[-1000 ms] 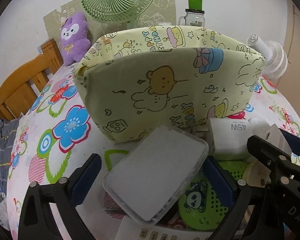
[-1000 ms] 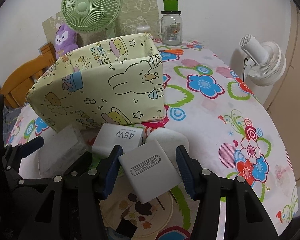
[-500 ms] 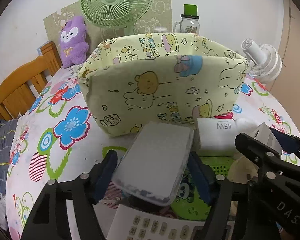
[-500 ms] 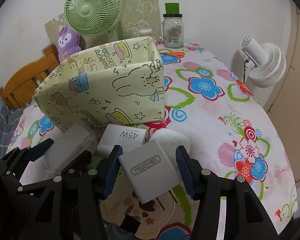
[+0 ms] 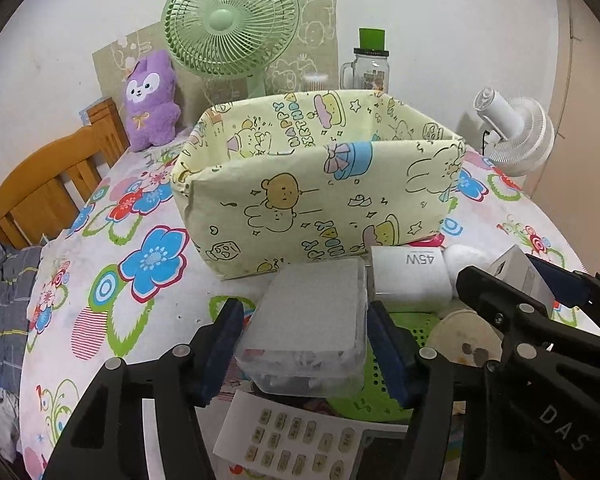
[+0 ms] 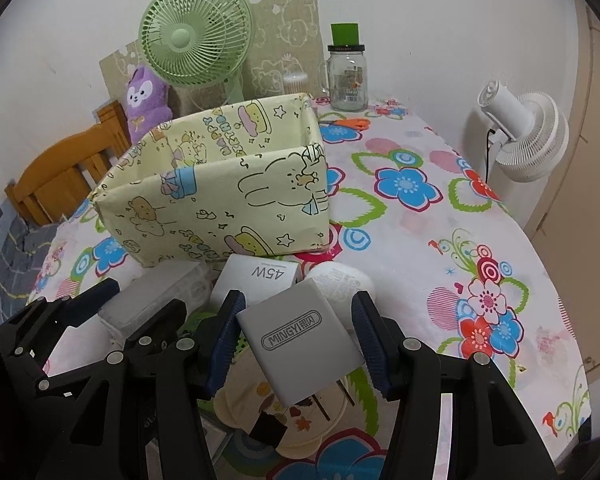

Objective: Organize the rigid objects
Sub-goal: 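Grasp the white MINGYI charger with the right tool while the left grasps the clear plastic box, then lift and carry the charger and clear box with both tools over the yellow basket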

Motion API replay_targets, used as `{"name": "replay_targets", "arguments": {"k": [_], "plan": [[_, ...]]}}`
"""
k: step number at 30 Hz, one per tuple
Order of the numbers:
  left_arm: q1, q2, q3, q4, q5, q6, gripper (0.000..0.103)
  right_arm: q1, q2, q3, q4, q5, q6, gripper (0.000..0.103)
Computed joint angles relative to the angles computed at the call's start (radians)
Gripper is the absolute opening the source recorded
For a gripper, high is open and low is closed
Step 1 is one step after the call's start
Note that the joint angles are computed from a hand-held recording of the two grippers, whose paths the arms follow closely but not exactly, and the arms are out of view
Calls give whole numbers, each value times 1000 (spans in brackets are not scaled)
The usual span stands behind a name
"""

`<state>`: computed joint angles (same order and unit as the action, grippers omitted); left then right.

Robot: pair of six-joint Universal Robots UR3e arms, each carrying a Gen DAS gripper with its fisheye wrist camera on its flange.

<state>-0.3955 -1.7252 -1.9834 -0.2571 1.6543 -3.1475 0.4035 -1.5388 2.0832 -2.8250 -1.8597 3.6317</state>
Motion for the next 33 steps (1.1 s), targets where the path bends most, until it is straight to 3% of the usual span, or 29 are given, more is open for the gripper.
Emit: {"name": "replay_targets", "arguments": {"k": [33], "plan": [[-80, 164, 70, -147, 128, -73, 62, 48, -144, -73, 96, -52, -40, 59]]}}
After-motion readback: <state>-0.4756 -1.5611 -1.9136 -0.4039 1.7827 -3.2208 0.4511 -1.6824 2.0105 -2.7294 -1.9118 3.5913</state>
